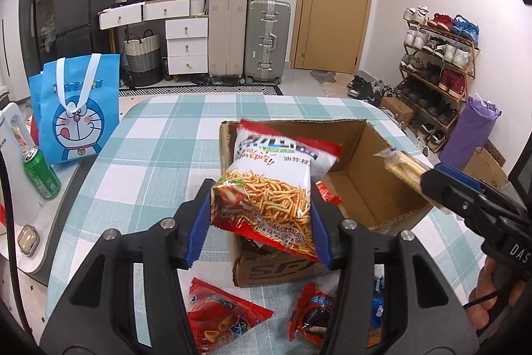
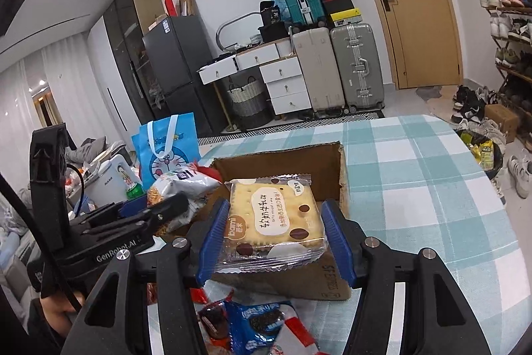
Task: Organize snacks
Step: 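Open both grippers to drop the bags into the box, then withdraw both grippers toward the remaining snacks on the table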
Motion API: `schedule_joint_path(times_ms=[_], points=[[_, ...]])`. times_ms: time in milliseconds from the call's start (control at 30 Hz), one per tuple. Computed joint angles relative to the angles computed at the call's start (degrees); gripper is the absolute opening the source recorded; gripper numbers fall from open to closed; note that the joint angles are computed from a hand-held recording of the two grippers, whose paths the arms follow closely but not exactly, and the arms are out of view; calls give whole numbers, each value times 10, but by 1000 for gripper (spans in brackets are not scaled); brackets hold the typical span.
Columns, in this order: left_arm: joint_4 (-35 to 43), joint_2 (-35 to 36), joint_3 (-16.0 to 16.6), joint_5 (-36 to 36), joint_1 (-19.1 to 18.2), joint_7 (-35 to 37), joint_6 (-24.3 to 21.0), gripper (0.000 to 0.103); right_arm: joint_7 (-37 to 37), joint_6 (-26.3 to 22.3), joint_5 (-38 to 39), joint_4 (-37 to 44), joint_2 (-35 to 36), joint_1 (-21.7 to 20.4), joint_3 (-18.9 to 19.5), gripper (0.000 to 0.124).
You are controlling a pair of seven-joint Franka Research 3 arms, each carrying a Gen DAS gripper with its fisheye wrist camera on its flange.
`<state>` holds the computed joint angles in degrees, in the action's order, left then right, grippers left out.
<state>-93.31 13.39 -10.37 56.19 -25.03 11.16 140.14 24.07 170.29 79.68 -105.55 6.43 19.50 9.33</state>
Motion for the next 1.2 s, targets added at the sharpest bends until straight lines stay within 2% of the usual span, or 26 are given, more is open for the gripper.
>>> schedule_joint_path(times_ms=[67, 133, 233, 267, 400, 533, 600, 767, 1100, 1200], points=[[5, 3, -1, -4, 0, 6, -2, 56, 14, 9, -7, 6, 4, 2, 1, 63], [2, 1, 0, -5, 1, 7, 6, 62, -11, 6, 28, 9, 1, -2, 4, 66], [-6, -6, 1, 3, 1, 2, 16, 82, -43, 4, 54, 6, -8, -1, 1, 73], [-9, -9, 2, 14, -2, -6, 11, 83, -50, 7, 55, 3, -11, 0, 0, 74], [-34, -29, -6, 3, 7, 4, 18, 88, -32, -8, 30, -16, -26, 2, -9, 91], [-66, -55, -14, 21, 7, -16, 8, 103, -6, -22, -3, -46, -46, 4, -17, 99], [-90, -75, -19, 35, 10, -32, 11, 103, 1, -20, -14, -59, -53, 6, -19, 102], [-151, -123, -38, 26, 29, -46, 37, 103, 17, -25, -41, -100, -82, 11, -28, 102], [-226, -186, -77, 16, 48, -62, 32, 103, 44, -20, -84, -169, -130, 30, -44, 102], [-235, -190, -84, 8, 49, -60, 33, 103, 93, -16, -140, -188, -140, 30, -45, 102]])
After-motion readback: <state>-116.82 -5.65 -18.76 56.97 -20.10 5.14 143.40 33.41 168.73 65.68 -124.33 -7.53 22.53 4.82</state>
